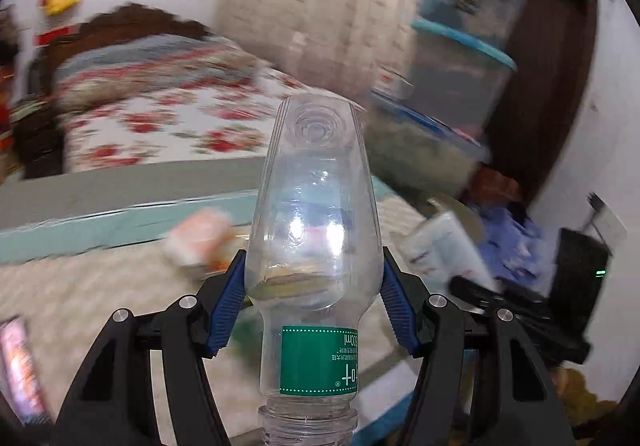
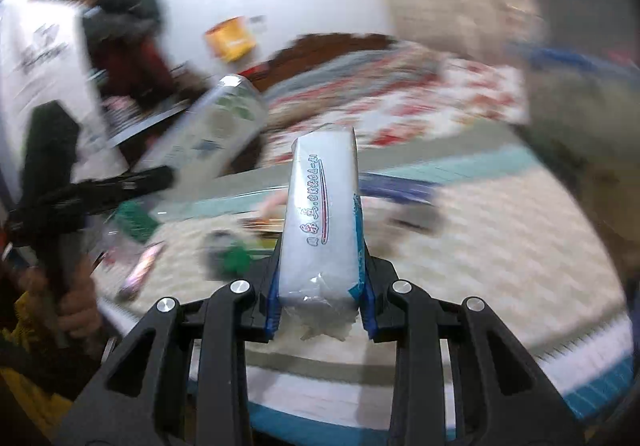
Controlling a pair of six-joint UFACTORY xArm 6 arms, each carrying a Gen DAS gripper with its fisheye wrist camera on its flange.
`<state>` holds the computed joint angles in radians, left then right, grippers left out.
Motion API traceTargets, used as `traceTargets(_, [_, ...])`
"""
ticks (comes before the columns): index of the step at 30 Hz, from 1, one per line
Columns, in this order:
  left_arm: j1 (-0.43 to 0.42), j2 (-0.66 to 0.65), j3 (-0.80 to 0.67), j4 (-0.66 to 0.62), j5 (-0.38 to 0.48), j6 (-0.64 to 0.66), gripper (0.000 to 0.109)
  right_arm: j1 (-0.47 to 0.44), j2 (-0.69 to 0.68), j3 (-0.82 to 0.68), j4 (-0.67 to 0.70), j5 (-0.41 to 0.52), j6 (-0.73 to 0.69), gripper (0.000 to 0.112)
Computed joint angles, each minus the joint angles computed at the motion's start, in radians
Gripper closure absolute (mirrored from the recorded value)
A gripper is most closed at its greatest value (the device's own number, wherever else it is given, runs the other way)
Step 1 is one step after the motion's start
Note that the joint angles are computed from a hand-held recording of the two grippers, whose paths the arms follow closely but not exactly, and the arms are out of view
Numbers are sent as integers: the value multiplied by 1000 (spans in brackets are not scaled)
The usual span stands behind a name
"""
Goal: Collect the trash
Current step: 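Carry bottle and white packet to the beige wastebasket and open both grippers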
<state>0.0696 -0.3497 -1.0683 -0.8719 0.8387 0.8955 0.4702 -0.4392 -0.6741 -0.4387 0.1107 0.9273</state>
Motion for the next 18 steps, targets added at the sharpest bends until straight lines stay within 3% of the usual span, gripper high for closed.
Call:
traceTargets(6, [-299, 209, -206, 159, 31, -173, 49, -201, -174, 180, 48, 24, 58, 79])
traceTargets(9, [-424, 373, -374, 219, 77, -253, 49, -327, -235, 262, 173, -3, -3, 79])
traceTargets(12, [-520, 572, -593, 297, 141, -350, 49, -437, -229, 290, 404, -19, -176, 79])
traceTargets(18, [-626, 1050, -1210, 422, 343, -531, 48, -570, -97, 219, 851, -31, -603, 79])
